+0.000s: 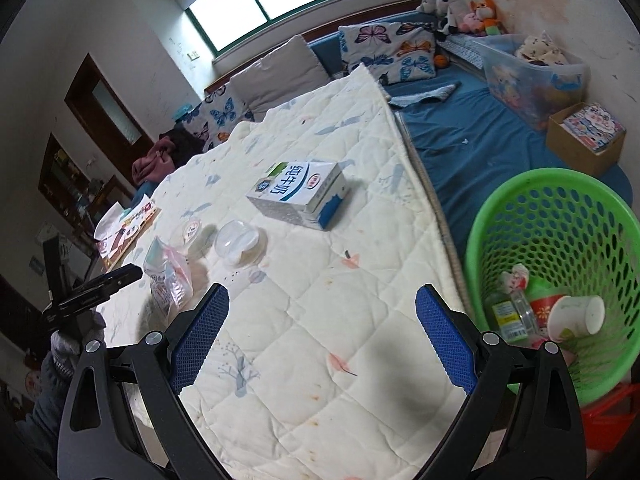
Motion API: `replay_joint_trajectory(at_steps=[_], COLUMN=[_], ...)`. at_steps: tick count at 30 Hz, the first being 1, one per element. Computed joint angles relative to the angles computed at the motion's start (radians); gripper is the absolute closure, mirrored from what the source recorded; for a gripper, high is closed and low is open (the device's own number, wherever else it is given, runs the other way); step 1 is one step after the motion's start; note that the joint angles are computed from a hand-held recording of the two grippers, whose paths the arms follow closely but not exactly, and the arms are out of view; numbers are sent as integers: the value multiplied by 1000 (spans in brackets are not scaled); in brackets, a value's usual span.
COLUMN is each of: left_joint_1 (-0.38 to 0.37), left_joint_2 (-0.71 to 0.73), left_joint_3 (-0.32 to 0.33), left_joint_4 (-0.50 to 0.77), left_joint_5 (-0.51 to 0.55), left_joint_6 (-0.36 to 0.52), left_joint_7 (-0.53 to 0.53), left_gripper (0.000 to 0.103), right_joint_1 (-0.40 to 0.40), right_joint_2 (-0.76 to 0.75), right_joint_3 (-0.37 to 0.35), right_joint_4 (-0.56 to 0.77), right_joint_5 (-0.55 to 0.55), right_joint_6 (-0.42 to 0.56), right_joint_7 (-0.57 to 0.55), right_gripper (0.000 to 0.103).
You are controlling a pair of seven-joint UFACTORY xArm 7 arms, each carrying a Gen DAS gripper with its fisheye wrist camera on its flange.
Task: Collect trash
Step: 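Grasp the clear plastic bag with the left gripper while the right gripper grasps the clear dome lid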
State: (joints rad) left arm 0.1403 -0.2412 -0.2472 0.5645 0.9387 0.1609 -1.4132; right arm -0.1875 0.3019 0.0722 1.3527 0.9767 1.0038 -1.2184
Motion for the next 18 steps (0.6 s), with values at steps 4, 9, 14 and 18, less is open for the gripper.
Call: replay_joint_trajectory(at_steps=[4, 9, 14, 18], left_joint_1=[15, 25, 9, 17], left_joint_2=[34, 73, 105, 115], left_joint_3=[8, 29, 70, 91], left_joint_4=[11, 34, 50, 54], left_joint_5=[42, 132, 186, 278], left_joint_6=[-23, -66, -99, -140], left_joint_7=[-7, -54, -80, -162], left_gripper=[38, 39, 54, 68], right_joint_1=[14, 36, 57, 76], right_joint_2=[3, 5, 8, 5], right_joint_3=[7, 18, 28, 37], right_joint_4=[2, 0, -3, -14], right_joint_5=[-9, -28, -44, -53], right_joint_6=[-5, -17, -23, -33], right_joint_7=[12, 20, 27, 29], right_gripper=[9, 9, 9, 9])
